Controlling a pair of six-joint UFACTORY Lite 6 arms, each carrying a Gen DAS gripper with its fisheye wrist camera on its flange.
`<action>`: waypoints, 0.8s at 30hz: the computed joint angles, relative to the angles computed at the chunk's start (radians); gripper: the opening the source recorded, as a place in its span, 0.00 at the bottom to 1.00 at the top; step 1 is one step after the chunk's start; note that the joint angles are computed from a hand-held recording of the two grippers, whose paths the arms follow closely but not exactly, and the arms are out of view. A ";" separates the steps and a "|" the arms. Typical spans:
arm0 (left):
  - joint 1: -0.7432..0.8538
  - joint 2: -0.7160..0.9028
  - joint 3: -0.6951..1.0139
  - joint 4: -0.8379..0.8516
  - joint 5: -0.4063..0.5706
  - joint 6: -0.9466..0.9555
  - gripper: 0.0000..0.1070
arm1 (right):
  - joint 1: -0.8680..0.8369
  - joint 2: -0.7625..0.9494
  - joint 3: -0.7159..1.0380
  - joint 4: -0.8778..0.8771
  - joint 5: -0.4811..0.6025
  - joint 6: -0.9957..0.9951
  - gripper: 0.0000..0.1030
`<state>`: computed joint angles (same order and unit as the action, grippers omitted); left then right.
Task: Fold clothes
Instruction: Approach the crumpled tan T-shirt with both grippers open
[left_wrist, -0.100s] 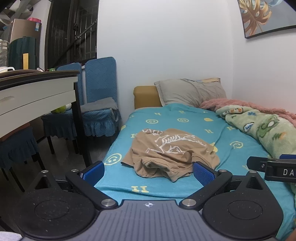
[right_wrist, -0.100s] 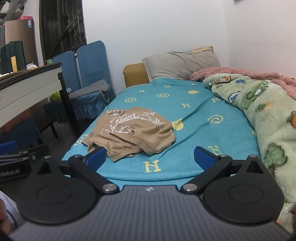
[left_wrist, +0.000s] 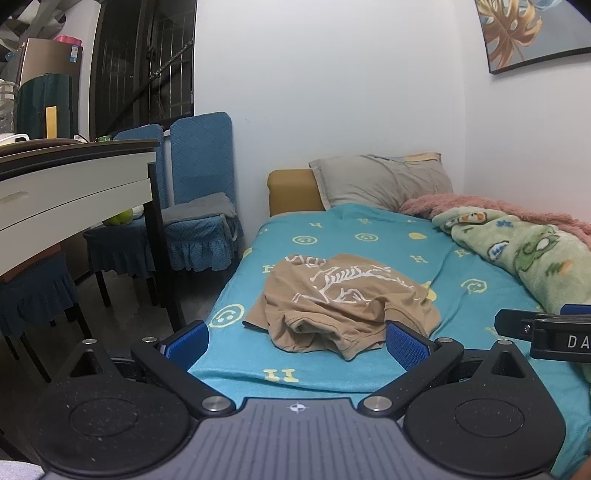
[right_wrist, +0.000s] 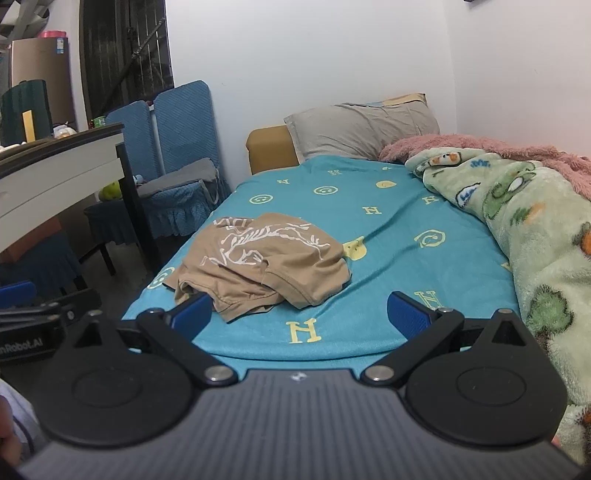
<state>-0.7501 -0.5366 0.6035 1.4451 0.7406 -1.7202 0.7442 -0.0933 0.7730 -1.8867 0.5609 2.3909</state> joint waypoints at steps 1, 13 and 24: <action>-0.010 0.004 -0.001 -0.001 0.012 0.001 0.96 | 0.002 0.002 0.001 0.004 0.005 -0.009 1.00; 0.044 0.045 -0.008 0.040 -0.054 -0.041 0.96 | -0.003 0.008 -0.005 -0.007 0.006 0.013 1.00; 0.037 0.055 -0.002 0.044 -0.047 -0.045 0.96 | -0.001 0.006 -0.002 0.009 0.005 0.001 1.00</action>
<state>-0.7135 -0.4812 0.6020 1.4887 0.6939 -1.7651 0.7436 -0.0877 0.7706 -1.8774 0.5655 2.3918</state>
